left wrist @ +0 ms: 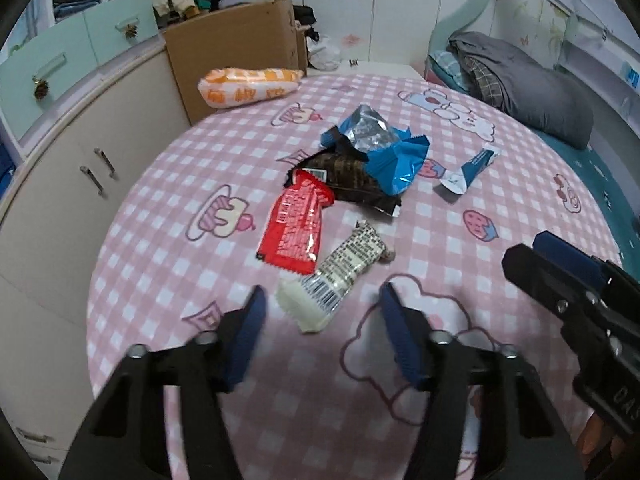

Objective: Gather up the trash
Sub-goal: 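Return both tools to the table and grasp the white striped wrapper with the left gripper, then grasp the red snack bag with the right gripper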

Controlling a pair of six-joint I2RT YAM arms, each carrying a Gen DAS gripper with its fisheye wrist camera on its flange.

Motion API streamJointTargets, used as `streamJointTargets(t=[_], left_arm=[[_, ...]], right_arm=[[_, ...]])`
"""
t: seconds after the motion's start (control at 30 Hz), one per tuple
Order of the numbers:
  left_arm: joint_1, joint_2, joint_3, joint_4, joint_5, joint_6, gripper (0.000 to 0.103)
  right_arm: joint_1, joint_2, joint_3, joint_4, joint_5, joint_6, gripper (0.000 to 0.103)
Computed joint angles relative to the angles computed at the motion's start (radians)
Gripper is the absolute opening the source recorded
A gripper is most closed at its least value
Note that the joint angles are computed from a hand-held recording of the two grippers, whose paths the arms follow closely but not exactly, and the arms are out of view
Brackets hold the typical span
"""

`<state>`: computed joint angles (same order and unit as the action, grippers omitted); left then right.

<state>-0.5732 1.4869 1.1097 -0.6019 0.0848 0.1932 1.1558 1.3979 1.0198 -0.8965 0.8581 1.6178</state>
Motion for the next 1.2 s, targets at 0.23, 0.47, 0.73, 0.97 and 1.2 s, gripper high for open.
streamJointTargets(t=[0.23, 0.47, 0.73, 0.97, 1.2], left_arm=[[0.062, 0.01, 0.014, -0.019, 0.105, -0.003, 0.023], [0.205, -0.049, -0.018, -0.026, 0.22, -0.017, 0.021], [0.407, -0.043, 0.02, 0.021, 0.225, -0.069, 0.021], [0.578, 0.018, 0.063, 0.075, 0.248, -0.086, 0.021], [0.714, 0.108, 0.123, 0.059, 0.305, -0.039, 0.021]], right_arm=[[-0.038, 0.017, 0.011, 0.065, -0.028, -0.084, 0.05], [-0.08, 0.075, 0.058, 0.182, -0.077, -0.207, 0.05], [-0.163, 0.211, 0.159, 0.323, -0.193, -0.349, 0.05], [-0.247, 0.336, 0.301, 0.277, -0.245, -0.403, 0.05], [-0.305, 0.466, 0.466, 0.156, -0.264, -0.436, 0.029]])
